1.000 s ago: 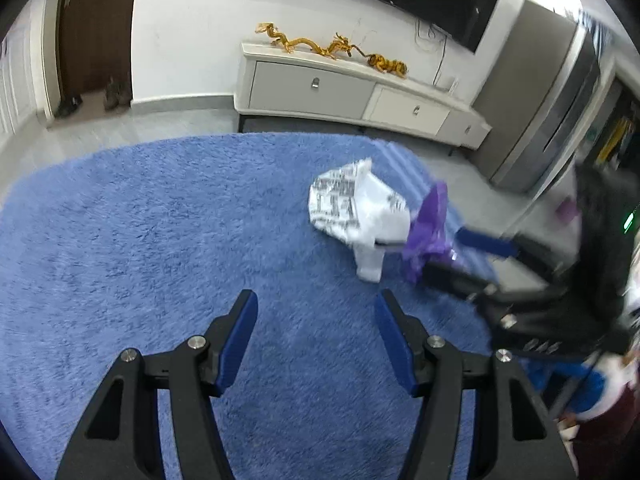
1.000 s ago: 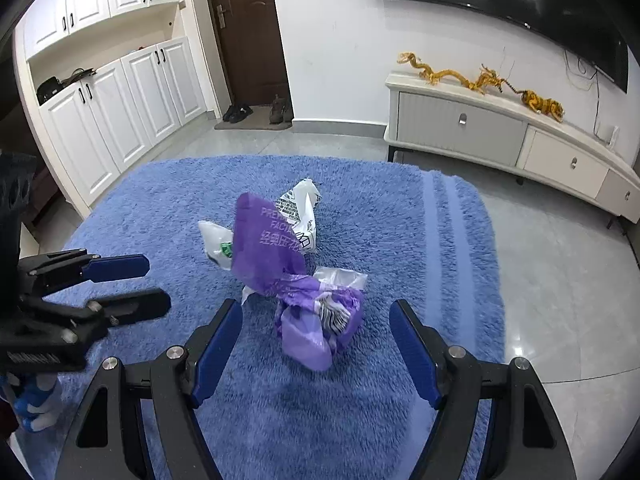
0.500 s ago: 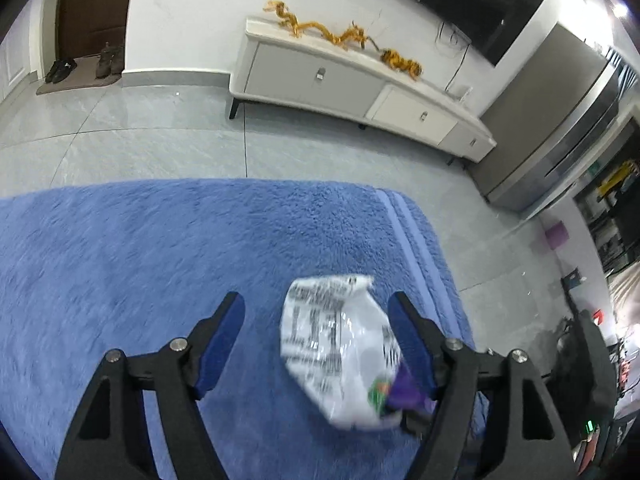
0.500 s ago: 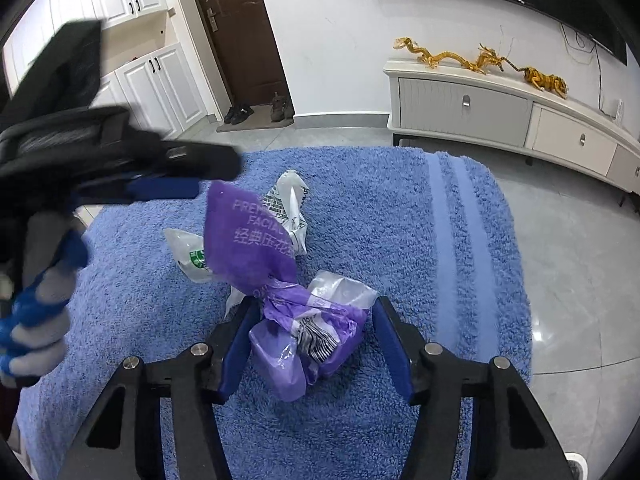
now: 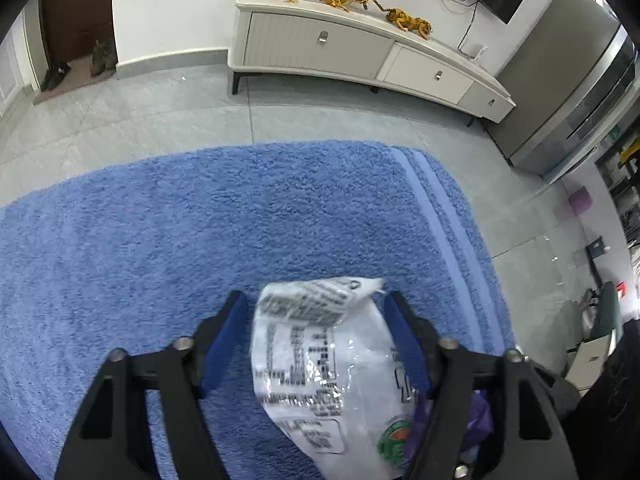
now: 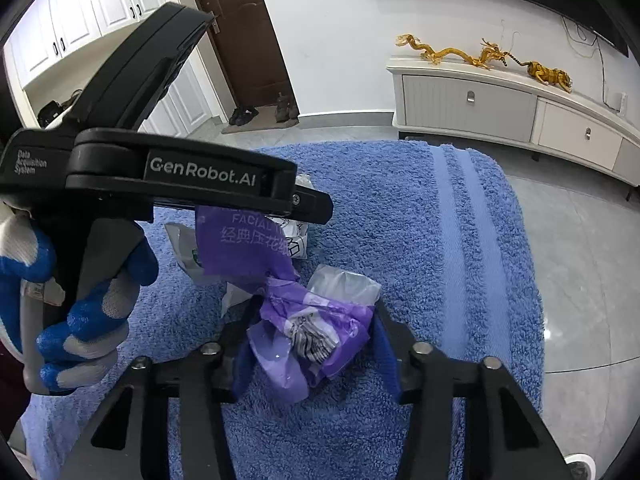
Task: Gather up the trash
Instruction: 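Grasp the white printed bag with left gripper while right grasps the purple tissue pack, then carry the white bag and purple pack over the bin and release both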
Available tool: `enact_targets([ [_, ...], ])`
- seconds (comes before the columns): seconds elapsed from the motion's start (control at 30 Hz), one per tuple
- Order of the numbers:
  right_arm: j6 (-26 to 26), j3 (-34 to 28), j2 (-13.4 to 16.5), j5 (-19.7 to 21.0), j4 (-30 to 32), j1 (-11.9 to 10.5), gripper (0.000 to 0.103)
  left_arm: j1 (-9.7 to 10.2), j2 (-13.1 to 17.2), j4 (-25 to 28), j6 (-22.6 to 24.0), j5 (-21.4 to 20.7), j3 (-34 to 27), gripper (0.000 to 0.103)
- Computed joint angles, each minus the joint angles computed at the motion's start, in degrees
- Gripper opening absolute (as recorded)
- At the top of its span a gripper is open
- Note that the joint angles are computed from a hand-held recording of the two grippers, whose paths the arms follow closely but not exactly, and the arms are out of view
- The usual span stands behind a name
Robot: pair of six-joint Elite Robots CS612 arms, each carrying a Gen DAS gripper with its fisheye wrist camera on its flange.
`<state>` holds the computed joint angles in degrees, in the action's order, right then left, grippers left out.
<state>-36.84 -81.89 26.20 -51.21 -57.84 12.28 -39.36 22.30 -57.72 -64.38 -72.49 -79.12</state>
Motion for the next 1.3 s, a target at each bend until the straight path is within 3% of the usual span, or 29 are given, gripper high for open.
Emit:
enact_targets([
  [0.23,-1.2,-2.2,0.5,-0.9,1.1,-0.1,0.037,-0.61,1.1,1.4,-2.0,0.6,-3.0,0.041],
  [0.5,-3.7,-7.5,1.4,-1.3,5.9,-1.0,0.036,-3.09,2.0,3.8,-5.4,2.7,-7.0,0.035],
  [0.8,-5.0,-15.7,2.8,-1.0,13.1,-3.4,0.036,-8.44,2.9,12.7,-12.6,8.2,-14.6,0.032],
  [0.97,-4.9,-19.9,3.4,0.0,16.7,-4.8,0.036,-11.37,3.9,15.7,-16.8,9.6,-18.8,0.023],
  [1.2,-6.1,-25.5,4.3,1.0,21.8,-6.4,0.036,-16.78,3.3,21.9,-19.8,15.4,-21.4,0.021],
  [1.3,-6.3,-27.1,4.6,1.4,23.5,-6.9,0.036,-18.33,3.3,22.1,-20.9,17.1,-21.8,0.020],
])
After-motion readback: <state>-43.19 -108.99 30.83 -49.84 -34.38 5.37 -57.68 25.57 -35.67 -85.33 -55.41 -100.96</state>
